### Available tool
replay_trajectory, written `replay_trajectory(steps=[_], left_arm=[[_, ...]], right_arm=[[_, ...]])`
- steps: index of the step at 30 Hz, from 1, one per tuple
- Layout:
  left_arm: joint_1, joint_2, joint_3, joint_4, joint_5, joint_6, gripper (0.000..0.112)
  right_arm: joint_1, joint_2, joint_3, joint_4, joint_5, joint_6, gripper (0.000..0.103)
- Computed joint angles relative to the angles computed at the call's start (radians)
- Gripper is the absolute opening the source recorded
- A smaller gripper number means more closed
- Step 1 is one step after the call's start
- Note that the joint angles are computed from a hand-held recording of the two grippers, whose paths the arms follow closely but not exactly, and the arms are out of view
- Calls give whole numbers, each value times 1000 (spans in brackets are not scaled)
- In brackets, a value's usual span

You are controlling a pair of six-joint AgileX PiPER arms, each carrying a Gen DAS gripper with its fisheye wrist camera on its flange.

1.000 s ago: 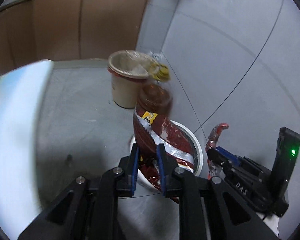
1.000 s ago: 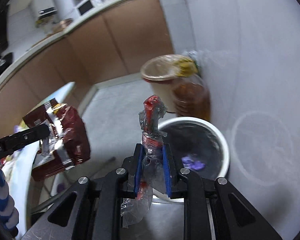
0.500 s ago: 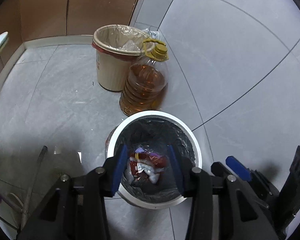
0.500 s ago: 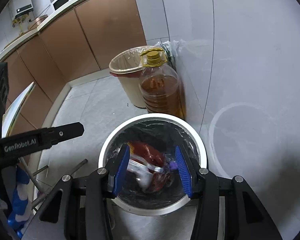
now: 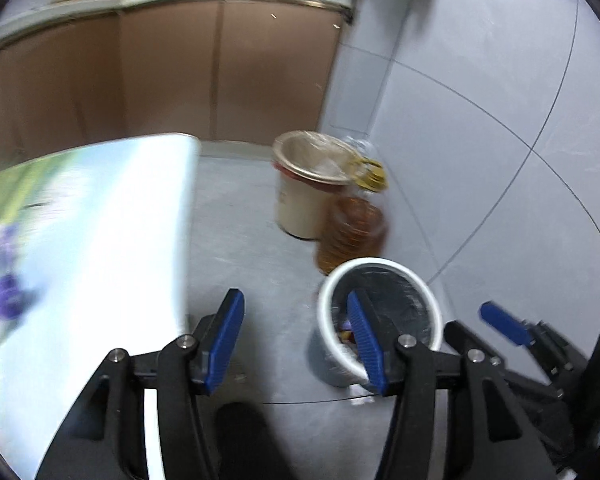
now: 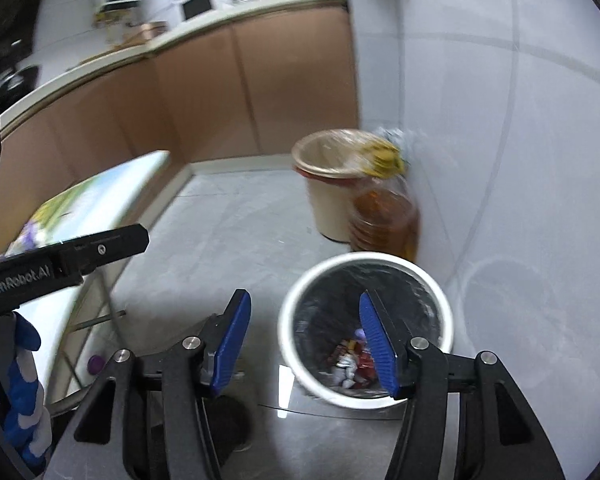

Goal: Collect trash
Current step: 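Move both tools back above the table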

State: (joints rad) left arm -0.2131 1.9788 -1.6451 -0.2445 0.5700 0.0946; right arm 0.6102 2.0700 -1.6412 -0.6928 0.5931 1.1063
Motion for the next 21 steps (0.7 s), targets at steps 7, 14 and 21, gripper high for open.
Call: replay_trajectory(steps=[7, 14, 21], left_arm=[[180, -348, 436, -49, -192, 179, 52], [448, -589, 658, -255, -126, 510, 62], [818, -742, 797, -537, -12, 862, 68]], right_arm=[[179, -23, -74, -78, 79, -10, 67], [324, 27, -261, -56, 160, -149, 75], [410, 45, -378, -67, 230, -202, 80]])
